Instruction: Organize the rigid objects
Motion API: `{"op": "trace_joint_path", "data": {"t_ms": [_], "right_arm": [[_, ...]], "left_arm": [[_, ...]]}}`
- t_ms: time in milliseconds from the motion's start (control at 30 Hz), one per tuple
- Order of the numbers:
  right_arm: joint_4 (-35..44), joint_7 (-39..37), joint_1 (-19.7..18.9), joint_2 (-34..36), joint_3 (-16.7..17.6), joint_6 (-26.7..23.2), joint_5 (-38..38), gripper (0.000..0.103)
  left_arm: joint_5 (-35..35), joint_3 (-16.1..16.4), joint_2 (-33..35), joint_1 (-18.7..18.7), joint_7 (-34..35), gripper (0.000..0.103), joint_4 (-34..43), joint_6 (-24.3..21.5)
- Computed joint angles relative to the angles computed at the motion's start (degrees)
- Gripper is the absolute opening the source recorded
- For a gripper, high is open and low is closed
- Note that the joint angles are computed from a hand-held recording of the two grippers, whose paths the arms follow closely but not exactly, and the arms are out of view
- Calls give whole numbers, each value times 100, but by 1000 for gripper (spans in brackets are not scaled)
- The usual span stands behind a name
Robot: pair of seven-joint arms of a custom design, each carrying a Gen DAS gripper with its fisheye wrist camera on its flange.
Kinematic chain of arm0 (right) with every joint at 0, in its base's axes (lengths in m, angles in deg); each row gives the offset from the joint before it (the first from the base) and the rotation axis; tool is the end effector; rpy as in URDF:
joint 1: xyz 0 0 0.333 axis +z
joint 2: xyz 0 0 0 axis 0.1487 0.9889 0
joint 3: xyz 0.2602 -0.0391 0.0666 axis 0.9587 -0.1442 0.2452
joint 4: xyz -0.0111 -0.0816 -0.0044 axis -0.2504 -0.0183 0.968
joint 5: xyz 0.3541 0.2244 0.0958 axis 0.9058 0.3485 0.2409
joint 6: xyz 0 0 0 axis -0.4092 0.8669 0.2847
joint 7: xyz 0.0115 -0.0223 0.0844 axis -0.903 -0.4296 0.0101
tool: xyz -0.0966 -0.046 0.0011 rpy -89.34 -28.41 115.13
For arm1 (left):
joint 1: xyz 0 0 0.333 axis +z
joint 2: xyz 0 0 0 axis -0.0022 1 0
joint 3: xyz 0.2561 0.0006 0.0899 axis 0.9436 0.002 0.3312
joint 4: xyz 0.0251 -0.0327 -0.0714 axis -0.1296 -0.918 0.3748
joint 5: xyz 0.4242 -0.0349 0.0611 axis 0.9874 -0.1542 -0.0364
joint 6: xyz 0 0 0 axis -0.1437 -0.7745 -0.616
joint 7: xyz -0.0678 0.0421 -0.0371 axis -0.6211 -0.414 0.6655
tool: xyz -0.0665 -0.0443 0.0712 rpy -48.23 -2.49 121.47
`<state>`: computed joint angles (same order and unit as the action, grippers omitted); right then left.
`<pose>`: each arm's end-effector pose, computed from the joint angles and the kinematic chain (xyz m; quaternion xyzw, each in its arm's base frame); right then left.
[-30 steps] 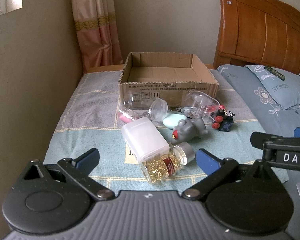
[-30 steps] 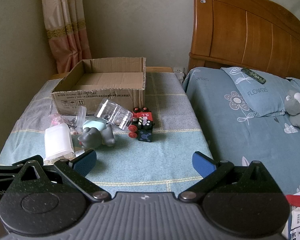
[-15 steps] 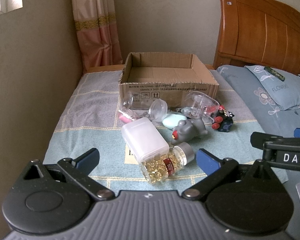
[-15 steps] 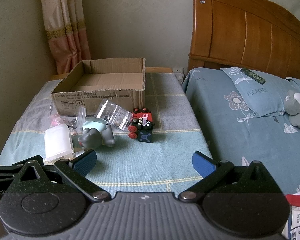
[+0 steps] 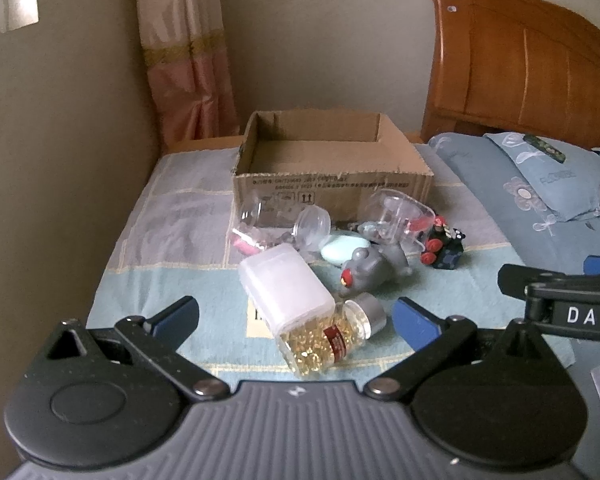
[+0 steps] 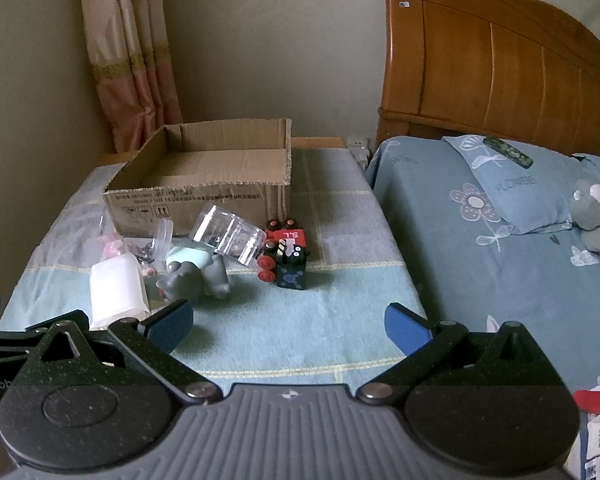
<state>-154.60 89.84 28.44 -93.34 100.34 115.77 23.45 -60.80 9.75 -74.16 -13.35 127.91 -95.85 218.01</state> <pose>0.4642 0.2936 0.4998 -0.5237 0.7504 -0.3290 0.2331 0.5530 -0.2818 0.4930 -0.4797 0.7800 -0.3407 0.2132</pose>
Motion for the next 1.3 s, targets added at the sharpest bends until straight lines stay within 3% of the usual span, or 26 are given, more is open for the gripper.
{"op": "trace_joint_path", "data": {"t_ms": [267,367,467,600,800,1000,1300], "right_arm": [[163,45,-36,184,-14,75,-208,103],[169,44,-44,223,-53,182,-289,103],[28,22,-85,196,-124,526,-425,103],[-335,-203,-203,107,-264,1343,-537,103],[-692,-314,-479,123,-282,2099,-853,103],[-933,-1439,-449,277,-613,3136,122,103],[-647,-3903,-31,827,-910,3500,2214,103]], "left_arm": [[37,31,206,-2,232,102,222,112],[-300,54,318,-24,617,102,295,187],[-1179,44,460,-36,1586,102,397,173],[-2222,-11,661,11,2871,102,569,-124],[-2305,-5,927,60,3114,102,706,-347],[-2623,-45,1233,231,3828,102,1044,-550],[-3002,-185,2107,667,5358,102,2202,-1514]]}}
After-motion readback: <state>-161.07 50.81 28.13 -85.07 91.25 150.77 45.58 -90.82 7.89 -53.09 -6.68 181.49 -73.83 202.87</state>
